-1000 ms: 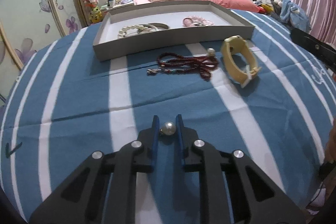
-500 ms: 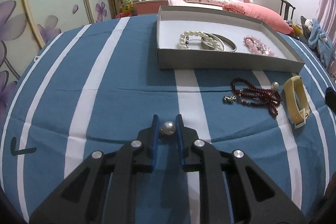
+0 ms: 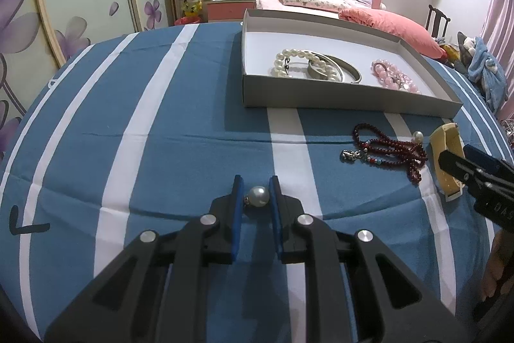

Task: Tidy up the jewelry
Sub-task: 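Grasp the yellow watch with the right tool while the left tool lifts the pearl earring, then carry the pearl earring and yellow watch over the gray tray with both tools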

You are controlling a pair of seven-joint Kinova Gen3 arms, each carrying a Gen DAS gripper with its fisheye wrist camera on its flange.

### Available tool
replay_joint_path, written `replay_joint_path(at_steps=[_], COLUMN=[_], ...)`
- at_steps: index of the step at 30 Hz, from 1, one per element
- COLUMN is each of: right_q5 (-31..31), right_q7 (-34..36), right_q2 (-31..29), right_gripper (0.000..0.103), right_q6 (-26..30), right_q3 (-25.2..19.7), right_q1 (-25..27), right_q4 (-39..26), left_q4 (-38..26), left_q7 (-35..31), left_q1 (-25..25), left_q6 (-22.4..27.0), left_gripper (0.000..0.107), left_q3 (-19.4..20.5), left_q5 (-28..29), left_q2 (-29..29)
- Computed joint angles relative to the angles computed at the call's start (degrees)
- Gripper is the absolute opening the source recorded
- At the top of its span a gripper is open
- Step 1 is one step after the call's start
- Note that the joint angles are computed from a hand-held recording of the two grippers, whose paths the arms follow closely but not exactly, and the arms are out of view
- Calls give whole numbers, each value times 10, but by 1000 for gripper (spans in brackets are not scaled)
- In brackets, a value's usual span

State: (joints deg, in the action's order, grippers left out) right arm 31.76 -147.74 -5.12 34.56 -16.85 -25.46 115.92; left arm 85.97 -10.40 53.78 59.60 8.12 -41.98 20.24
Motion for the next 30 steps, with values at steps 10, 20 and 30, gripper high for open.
replay_joint_path(at_steps=[10,20,30], right_q5=[-79,-74,17], right_q7=[91,78,-11], right_q2=[-28,-81,-145], right_gripper=[41,36,36], right_q6=[-10,-63,-164], right_q3=[13,-21,-160], right_q1=[17,77,240], right_q4=[17,56,99], left_q4=[0,0,19], left_q7=[0,6,81], left_q1=[0,1,34], left_q6=[0,2,21], left_gripper=[17,17,17], left_q3=[0,-1,2], left_q5=[0,-2,-86], left_q2=[0,-1,-21])
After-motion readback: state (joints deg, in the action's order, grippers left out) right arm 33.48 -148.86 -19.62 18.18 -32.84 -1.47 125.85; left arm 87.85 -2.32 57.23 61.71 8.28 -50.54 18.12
